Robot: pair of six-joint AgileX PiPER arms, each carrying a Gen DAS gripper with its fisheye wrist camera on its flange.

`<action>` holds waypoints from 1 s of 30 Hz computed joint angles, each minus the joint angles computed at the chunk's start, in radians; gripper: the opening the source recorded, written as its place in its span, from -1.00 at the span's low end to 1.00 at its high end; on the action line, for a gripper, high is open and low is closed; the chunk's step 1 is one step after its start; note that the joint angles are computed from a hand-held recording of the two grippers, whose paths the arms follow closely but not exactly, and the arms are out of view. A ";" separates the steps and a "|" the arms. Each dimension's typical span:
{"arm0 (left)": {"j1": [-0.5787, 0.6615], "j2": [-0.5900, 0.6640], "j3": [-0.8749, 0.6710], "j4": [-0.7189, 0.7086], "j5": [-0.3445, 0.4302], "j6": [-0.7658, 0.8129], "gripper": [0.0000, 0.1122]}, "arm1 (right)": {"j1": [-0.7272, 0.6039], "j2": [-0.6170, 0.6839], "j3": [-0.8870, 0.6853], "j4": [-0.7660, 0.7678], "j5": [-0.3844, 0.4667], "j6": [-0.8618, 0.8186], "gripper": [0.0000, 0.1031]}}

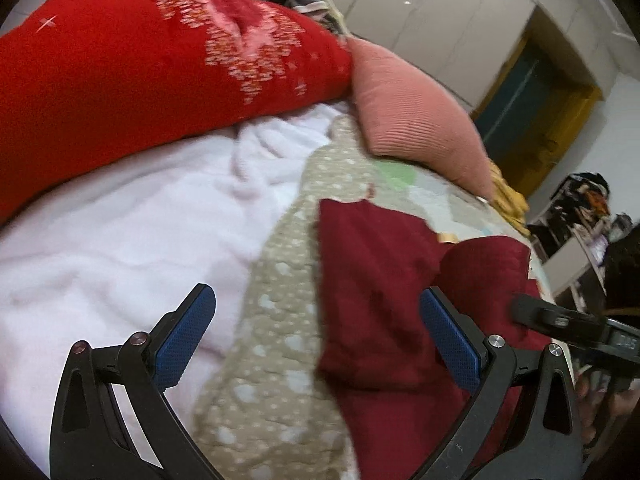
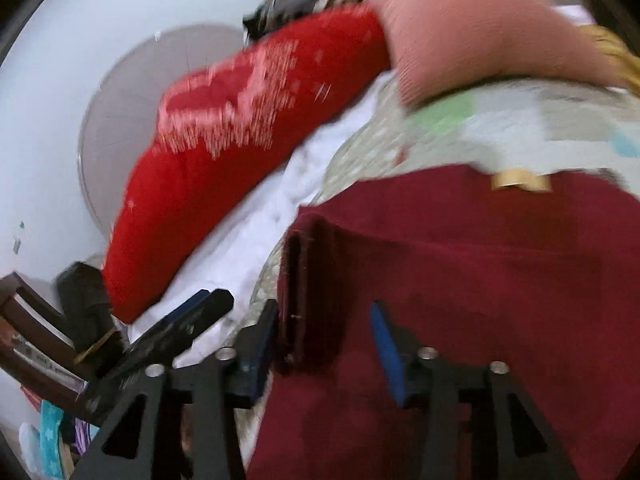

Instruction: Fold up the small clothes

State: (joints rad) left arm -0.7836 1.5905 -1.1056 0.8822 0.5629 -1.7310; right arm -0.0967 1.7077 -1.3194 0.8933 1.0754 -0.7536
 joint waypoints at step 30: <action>-0.021 0.284 -0.282 -0.238 0.098 0.338 0.82 | -0.292 0.230 -0.235 -0.569 -0.342 0.280 -0.65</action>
State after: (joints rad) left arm -0.8042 1.8743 -1.3872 0.6440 0.6611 -1.3925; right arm -0.3887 1.9375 -1.5540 0.3246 0.7333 -0.4735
